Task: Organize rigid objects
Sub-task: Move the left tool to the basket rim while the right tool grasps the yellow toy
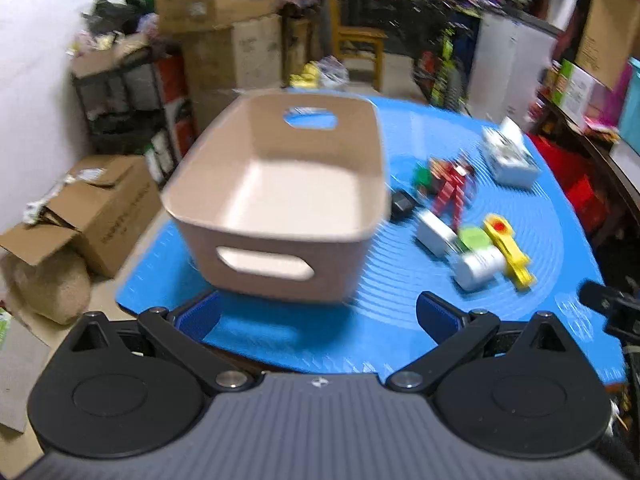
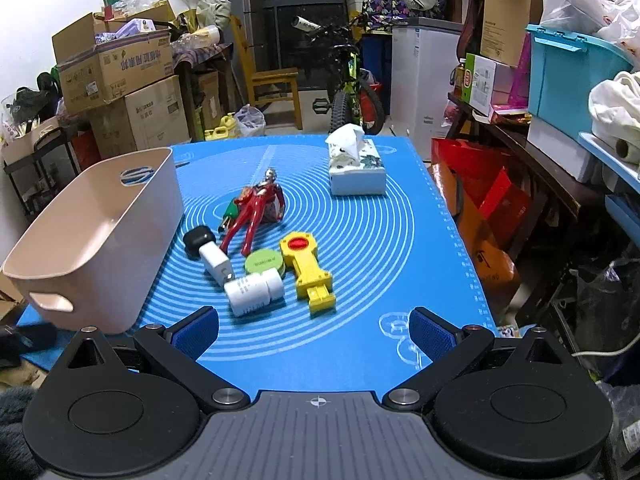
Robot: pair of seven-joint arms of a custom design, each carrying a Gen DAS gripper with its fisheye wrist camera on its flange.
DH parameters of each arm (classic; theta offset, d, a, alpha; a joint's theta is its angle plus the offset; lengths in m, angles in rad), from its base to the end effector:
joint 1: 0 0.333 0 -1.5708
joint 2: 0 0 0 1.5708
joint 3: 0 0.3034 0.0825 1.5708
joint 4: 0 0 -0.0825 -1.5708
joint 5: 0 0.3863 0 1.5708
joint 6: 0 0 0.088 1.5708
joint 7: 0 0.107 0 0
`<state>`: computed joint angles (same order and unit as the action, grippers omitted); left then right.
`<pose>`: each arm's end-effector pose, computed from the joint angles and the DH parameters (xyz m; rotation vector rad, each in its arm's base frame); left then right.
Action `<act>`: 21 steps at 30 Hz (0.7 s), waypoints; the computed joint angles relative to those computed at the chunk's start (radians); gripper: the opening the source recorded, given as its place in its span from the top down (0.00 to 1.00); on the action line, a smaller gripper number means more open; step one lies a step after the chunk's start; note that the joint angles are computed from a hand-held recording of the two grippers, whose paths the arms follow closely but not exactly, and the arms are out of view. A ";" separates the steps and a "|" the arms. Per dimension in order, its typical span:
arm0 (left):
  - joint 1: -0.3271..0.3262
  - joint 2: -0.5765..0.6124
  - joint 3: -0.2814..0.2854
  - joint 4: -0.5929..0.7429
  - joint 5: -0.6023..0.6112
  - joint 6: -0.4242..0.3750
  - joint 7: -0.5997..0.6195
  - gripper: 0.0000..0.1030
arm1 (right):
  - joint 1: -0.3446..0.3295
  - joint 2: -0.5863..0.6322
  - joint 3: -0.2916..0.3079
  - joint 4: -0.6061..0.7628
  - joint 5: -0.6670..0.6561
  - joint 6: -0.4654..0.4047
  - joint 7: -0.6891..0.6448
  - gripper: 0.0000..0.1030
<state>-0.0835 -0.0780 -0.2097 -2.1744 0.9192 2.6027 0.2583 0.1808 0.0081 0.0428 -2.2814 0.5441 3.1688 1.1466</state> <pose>0.5301 -0.1789 0.4603 -1.9656 1.4127 -0.5962 0.5564 0.0783 0.4331 -1.7434 1.5819 -0.6477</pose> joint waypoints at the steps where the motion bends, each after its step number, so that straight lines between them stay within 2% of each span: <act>1: 0.005 -0.002 0.004 0.005 0.003 -0.006 -0.003 0.00 | -0.002 0.014 0.002 0.020 0.018 -0.006 -0.014 0.02; 3: 0.018 0.001 0.017 0.024 -0.007 -0.015 0.005 0.00 | -0.019 0.044 0.018 0.061 0.044 -0.019 -0.036 0.02; 8: 0.046 0.029 0.039 0.082 0.010 -0.056 0.007 0.00 | -0.016 0.133 -0.015 0.146 -0.167 -0.018 0.132 0.02; 12: 0.053 0.078 0.063 0.155 0.013 -0.122 0.031 0.00 | 0.007 0.219 -0.060 0.238 -0.304 -0.031 0.236 0.03; 15: 0.054 0.139 0.090 0.235 -0.025 -0.175 0.075 0.00 | -0.017 0.288 -0.048 0.322 -0.350 -0.067 0.271 0.03; 21: 0.049 0.227 0.143 0.321 -0.091 -0.184 0.173 0.00 | -0.071 0.430 -0.008 0.503 -0.454 -0.165 0.299 0.06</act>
<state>-0.0343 0.1495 -0.0664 -1.8537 0.8279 2.4184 0.4315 0.1094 0.4385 0.0345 -1.7786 0.0900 3.0036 1.4456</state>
